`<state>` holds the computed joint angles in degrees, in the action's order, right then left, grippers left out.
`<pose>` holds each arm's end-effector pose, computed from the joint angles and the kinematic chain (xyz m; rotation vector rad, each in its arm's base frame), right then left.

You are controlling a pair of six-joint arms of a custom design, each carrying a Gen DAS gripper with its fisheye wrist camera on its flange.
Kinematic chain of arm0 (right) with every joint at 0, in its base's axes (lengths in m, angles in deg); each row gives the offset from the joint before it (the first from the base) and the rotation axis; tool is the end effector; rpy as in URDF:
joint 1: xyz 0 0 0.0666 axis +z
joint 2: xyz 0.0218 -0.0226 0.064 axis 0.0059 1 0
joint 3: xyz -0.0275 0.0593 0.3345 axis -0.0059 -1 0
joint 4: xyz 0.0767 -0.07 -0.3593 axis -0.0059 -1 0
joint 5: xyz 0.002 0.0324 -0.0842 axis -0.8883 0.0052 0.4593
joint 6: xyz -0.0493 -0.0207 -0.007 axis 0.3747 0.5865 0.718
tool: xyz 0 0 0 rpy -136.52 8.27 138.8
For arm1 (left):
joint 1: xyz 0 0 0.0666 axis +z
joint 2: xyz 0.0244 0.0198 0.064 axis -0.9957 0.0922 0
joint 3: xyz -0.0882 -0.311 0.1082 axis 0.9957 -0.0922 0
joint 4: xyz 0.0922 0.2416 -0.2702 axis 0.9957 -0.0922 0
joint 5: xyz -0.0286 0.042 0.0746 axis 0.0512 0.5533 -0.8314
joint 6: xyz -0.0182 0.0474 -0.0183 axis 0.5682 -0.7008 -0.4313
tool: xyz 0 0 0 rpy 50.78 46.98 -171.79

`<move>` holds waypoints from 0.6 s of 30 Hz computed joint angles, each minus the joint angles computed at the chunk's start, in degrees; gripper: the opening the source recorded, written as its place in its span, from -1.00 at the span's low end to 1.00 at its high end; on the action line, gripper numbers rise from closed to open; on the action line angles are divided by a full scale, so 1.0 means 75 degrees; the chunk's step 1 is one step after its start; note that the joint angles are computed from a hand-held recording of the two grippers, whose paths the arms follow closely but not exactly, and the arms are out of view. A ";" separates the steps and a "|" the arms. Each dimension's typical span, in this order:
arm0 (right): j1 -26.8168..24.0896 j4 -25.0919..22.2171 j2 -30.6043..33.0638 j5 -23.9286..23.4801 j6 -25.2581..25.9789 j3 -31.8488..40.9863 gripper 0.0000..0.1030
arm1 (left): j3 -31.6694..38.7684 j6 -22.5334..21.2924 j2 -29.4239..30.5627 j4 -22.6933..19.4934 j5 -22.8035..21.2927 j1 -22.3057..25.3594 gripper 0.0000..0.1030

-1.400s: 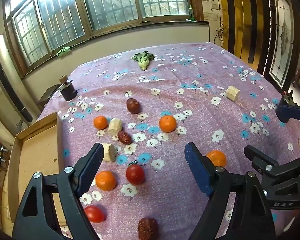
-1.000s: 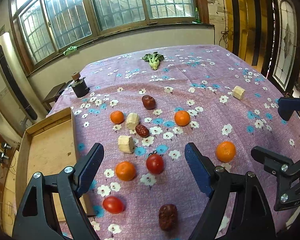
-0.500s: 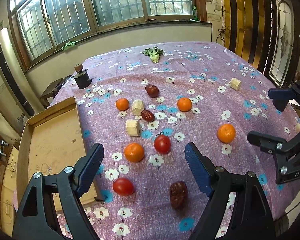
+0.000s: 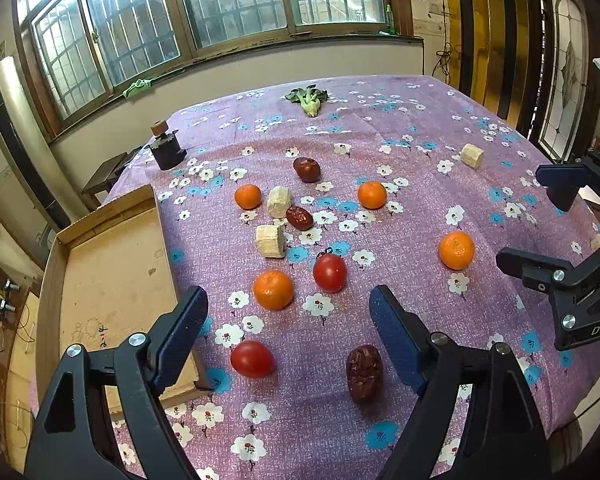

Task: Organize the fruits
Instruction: 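Move left tool toward dark red date while right tool approaches an orange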

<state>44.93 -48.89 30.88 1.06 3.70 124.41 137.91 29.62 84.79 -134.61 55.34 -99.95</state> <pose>0.4098 0.3732 0.4333 0.2307 2.4466 -0.2882 0.5174 -0.1518 0.4137 1.0149 2.1444 -0.2255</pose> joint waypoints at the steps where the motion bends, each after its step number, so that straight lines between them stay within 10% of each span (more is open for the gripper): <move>1: -0.0006 0.0024 -0.0006 -0.0021 0.0018 -0.0014 1.00 | 0.0058 -0.0030 0.0019 -0.0086 -0.0035 -0.0001 0.62; 18: -0.0037 0.0038 0.0217 -0.0133 0.0170 0.0316 1.00 | 0.0020 0.0039 0.0005 -0.0004 0.0002 0.0037 0.62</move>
<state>44.65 -48.60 32.50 0.06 4.97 126.78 138.06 29.91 84.83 -134.65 55.36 -99.67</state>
